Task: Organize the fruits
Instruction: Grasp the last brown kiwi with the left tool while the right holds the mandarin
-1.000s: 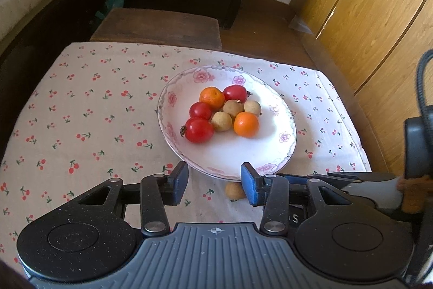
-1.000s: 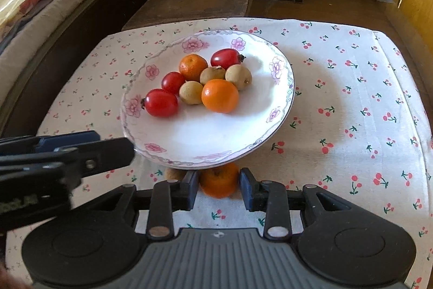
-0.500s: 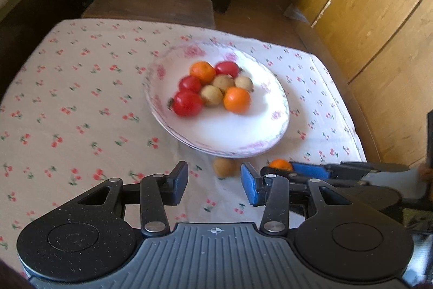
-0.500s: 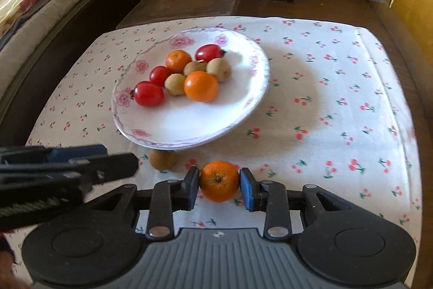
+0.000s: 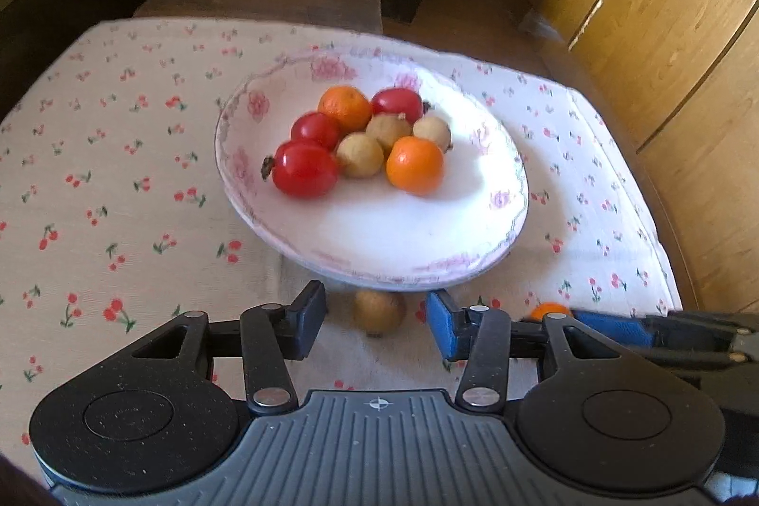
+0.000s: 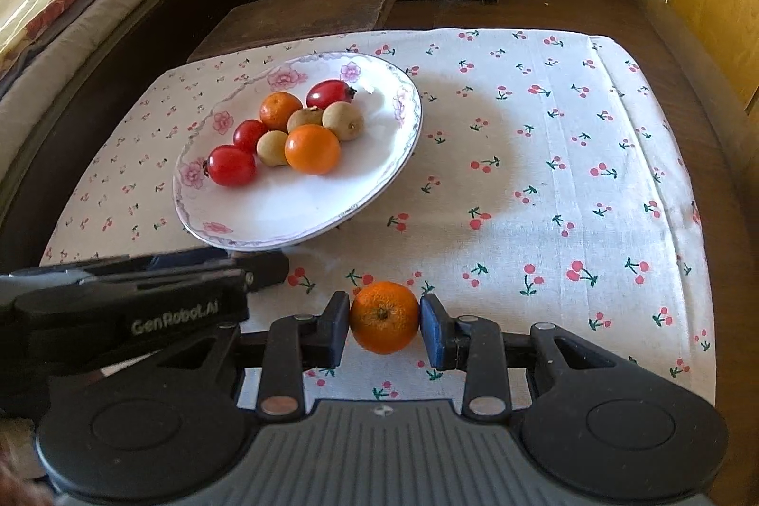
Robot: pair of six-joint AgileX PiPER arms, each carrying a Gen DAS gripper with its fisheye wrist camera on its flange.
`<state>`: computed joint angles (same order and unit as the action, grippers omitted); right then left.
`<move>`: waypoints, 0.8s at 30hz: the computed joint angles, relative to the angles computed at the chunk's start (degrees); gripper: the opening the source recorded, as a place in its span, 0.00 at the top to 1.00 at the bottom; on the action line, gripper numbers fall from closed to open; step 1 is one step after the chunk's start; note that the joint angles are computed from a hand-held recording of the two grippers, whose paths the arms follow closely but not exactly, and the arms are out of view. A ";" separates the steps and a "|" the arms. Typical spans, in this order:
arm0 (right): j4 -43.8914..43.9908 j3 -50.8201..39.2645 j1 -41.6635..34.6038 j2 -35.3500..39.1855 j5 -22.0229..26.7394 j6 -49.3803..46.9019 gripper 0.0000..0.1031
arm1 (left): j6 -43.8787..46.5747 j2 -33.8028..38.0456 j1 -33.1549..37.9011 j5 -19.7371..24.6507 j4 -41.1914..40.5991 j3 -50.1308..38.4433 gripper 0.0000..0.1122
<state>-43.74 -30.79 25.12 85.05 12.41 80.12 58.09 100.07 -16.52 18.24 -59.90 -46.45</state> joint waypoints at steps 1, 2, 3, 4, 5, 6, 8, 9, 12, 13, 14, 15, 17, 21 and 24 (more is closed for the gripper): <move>0.00 0.08 -0.06 -0.05 -0.05 -0.07 0.67 | 0.06 0.02 -0.38 -0.56 -0.08 0.09 0.51; -0.10 0.10 -0.05 -0.08 -0.06 0.11 0.67 | 0.07 -0.02 -0.78 -1.18 -0.12 0.21 0.51; -0.28 0.22 0.05 -0.22 -0.01 0.38 0.67 | -0.15 -0.05 -1.11 -1.74 -0.01 0.33 0.52; -0.05 0.17 0.08 -0.13 -0.07 0.08 0.67 | -0.21 -0.06 -1.20 -1.95 0.03 0.36 0.53; 0.28 0.04 0.09 0.04 -0.06 -0.33 0.67 | -0.17 -0.04 -1.20 -2.01 0.18 0.34 0.58; 0.87 -0.22 0.10 0.26 0.14 -0.95 0.67 | -0.47 -0.06 -1.20 -1.86 0.67 0.31 0.65; 1.66 -0.74 0.43 0.57 0.60 -1.63 0.67 | -2.65 0.07 -0.84 -0.79 2.55 -0.15 0.67; 1.72 -0.81 0.69 0.54 0.71 -1.77 0.67 | -2.81 0.07 -0.66 -0.48 2.66 -0.17 0.69; 2.00 -0.99 1.26 0.50 1.38 -2.13 0.67 | -2.79 0.09 -0.04 0.74 2.86 -0.38 0.72; 2.94 -1.02 0.97 0.57 1.27 -3.26 0.67 | -3.30 0.07 0.13 1.08 3.28 -0.48 0.72; 3.75 -1.08 0.71 0.68 1.13 -4.24 0.67 | -3.70 -0.05 0.29 1.26 3.68 -0.49 0.72; 4.11 -1.14 0.49 0.75 1.13 -4.71 0.67 | -3.88 -0.12 0.35 1.44 4.11 -0.47 0.72; 4.17 -1.20 0.58 0.68 1.33 -4.61 0.67 | -4.27 -0.54 0.33 1.54 5.00 -0.21 0.72; 5.36 -1.20 2.16 -0.37 2.72 -4.90 0.67 | -6.13 -2.05 0.89 3.00 8.43 0.68 0.72; 5.66 -0.67 4.39 -1.40 4.00 -3.54 0.67 | -5.54 -3.76 2.50 5.25 8.57 2.31 0.72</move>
<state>-38.09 -31.45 29.52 83.65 16.41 76.58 52.54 96.31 -14.01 23.49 -51.33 -44.13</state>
